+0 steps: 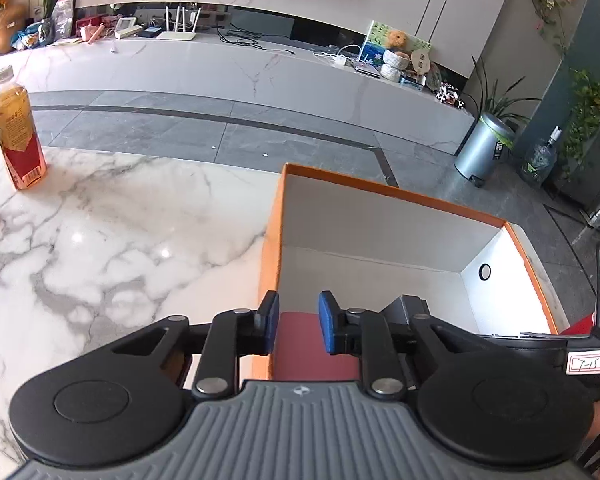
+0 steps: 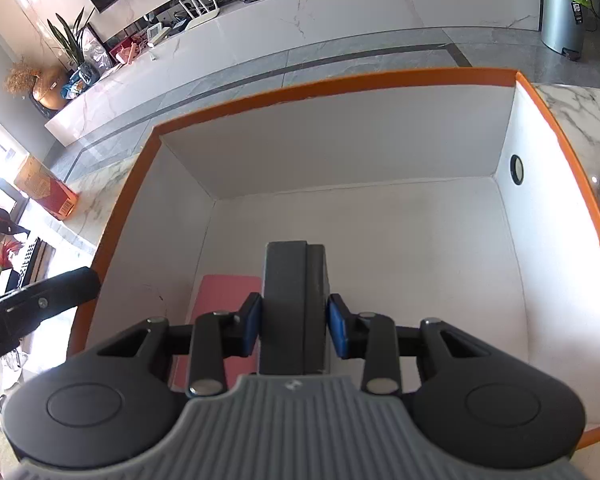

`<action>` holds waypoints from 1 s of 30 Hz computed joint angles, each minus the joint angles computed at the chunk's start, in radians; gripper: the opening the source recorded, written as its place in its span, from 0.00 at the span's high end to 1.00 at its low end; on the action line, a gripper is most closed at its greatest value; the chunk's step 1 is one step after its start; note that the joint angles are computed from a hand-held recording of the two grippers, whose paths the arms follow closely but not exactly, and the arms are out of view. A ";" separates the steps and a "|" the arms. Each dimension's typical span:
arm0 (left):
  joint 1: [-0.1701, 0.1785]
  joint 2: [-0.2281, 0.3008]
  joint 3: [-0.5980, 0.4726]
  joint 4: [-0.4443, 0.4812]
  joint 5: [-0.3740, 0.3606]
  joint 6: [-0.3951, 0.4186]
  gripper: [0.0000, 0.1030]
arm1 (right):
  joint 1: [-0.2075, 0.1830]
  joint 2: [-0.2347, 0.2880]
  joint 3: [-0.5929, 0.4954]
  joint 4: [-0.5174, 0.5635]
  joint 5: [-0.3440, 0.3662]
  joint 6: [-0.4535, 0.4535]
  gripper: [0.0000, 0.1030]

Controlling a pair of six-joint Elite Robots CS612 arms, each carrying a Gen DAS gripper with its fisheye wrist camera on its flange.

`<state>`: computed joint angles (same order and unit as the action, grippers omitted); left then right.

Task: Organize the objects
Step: 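Open the left tool to drop the notebook while the right tool lowers and releases the black box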

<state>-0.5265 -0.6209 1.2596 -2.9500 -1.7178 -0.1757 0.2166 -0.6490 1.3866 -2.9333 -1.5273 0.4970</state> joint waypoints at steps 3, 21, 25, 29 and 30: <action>0.006 0.002 -0.007 0.024 -0.004 0.013 0.85 | 0.009 0.010 -0.015 0.014 -0.008 -0.005 0.64; 0.007 0.000 0.008 0.030 -0.012 0.037 0.89 | -0.035 0.004 -0.005 0.064 0.164 0.107 0.63; 0.006 -0.001 0.007 0.035 -0.008 0.037 0.89 | -0.030 -0.005 -0.019 0.159 0.111 0.054 0.57; 0.005 -0.001 0.005 0.040 -0.006 0.041 0.89 | -0.021 -0.008 -0.035 0.238 0.048 -0.020 0.49; 0.005 -0.001 0.005 0.040 -0.006 0.041 0.89 | -0.021 -0.008 -0.035 0.238 0.048 -0.020 0.47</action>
<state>-0.5211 -0.6214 1.2648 -2.9096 -1.7237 -0.1347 0.1956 -0.6574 1.3516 -2.6950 -1.4795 0.4766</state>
